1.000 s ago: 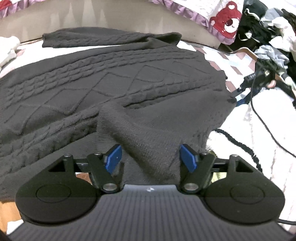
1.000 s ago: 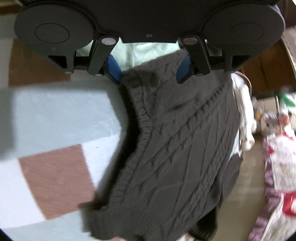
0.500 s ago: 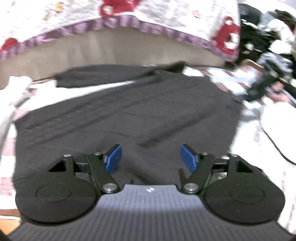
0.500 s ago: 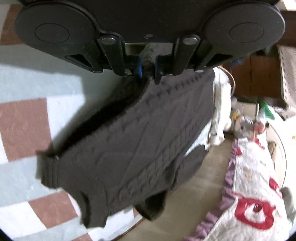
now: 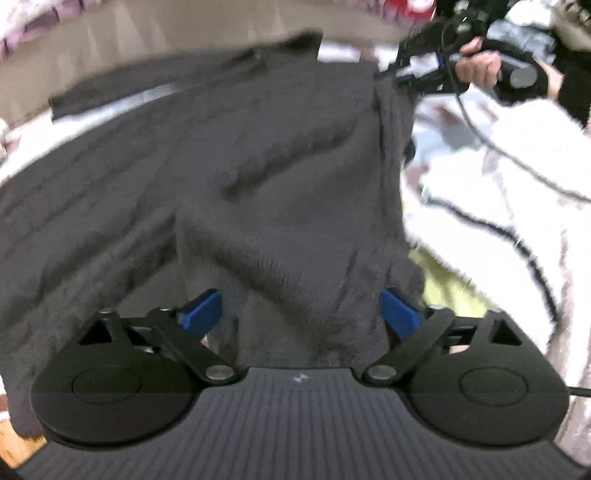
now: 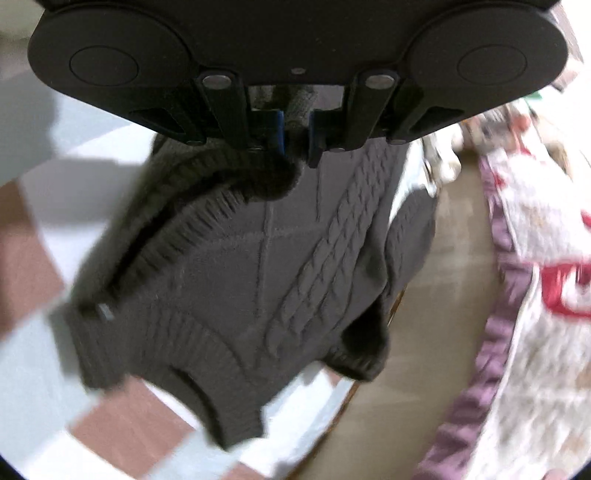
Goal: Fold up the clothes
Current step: 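Grasp the sweater hem with the left gripper while the right gripper grasps the hem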
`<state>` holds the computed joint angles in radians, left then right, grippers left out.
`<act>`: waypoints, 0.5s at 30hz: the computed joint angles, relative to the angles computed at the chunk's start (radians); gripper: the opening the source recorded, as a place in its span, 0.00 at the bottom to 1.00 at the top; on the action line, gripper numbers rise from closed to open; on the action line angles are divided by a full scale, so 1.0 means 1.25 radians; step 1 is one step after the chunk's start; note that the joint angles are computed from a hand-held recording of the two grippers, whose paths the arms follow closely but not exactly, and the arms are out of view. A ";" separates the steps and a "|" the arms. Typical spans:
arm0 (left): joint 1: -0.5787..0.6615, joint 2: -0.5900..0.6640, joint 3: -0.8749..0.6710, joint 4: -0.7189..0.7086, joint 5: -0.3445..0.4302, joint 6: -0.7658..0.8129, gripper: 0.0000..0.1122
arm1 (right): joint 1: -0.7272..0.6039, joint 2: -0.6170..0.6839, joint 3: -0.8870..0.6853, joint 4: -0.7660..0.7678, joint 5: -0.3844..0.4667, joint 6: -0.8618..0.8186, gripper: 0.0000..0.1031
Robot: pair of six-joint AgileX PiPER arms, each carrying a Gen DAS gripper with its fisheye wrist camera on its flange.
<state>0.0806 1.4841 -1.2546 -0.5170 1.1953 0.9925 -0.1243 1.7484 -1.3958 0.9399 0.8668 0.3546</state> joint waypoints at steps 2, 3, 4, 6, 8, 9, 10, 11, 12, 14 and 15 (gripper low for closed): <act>-0.027 0.012 0.004 0.053 -0.024 -0.034 0.87 | 0.011 -0.010 0.081 0.060 -0.053 -0.009 0.15; -0.025 0.011 0.015 0.047 -0.034 -0.031 0.86 | -0.001 -0.011 0.110 0.094 -0.048 -0.012 0.15; -0.015 0.017 0.014 0.031 -0.024 -0.027 0.84 | -0.015 -0.024 0.147 0.142 -0.062 -0.035 0.15; 0.004 0.030 0.012 0.001 -0.001 -0.015 0.40 | -0.039 -0.061 0.220 0.233 -0.108 -0.087 0.15; 0.017 0.031 0.011 -0.022 0.010 0.002 0.16 | -0.043 -0.089 0.263 0.262 -0.143 -0.088 0.15; 0.015 0.019 0.016 -0.025 -0.005 0.003 0.13 | -0.042 -0.094 0.272 0.266 -0.152 -0.085 0.14; 0.014 0.011 0.019 -0.031 -0.019 0.002 0.12 | -0.040 -0.098 0.274 0.259 -0.158 -0.074 0.14; 0.013 0.002 0.020 -0.036 -0.034 0.001 0.11 | -0.037 -0.101 0.271 0.244 -0.164 -0.061 0.14; 0.018 -0.002 0.016 -0.049 -0.047 0.001 0.10 | -0.033 -0.103 0.264 0.225 -0.169 -0.048 0.14; 0.033 -0.005 -0.002 -0.073 -0.058 -0.006 0.10 | -0.030 -0.105 0.250 0.185 -0.171 -0.029 0.14; 0.047 -0.006 -0.013 -0.095 -0.061 -0.003 0.10 | -0.029 -0.106 0.242 0.157 -0.174 -0.012 0.14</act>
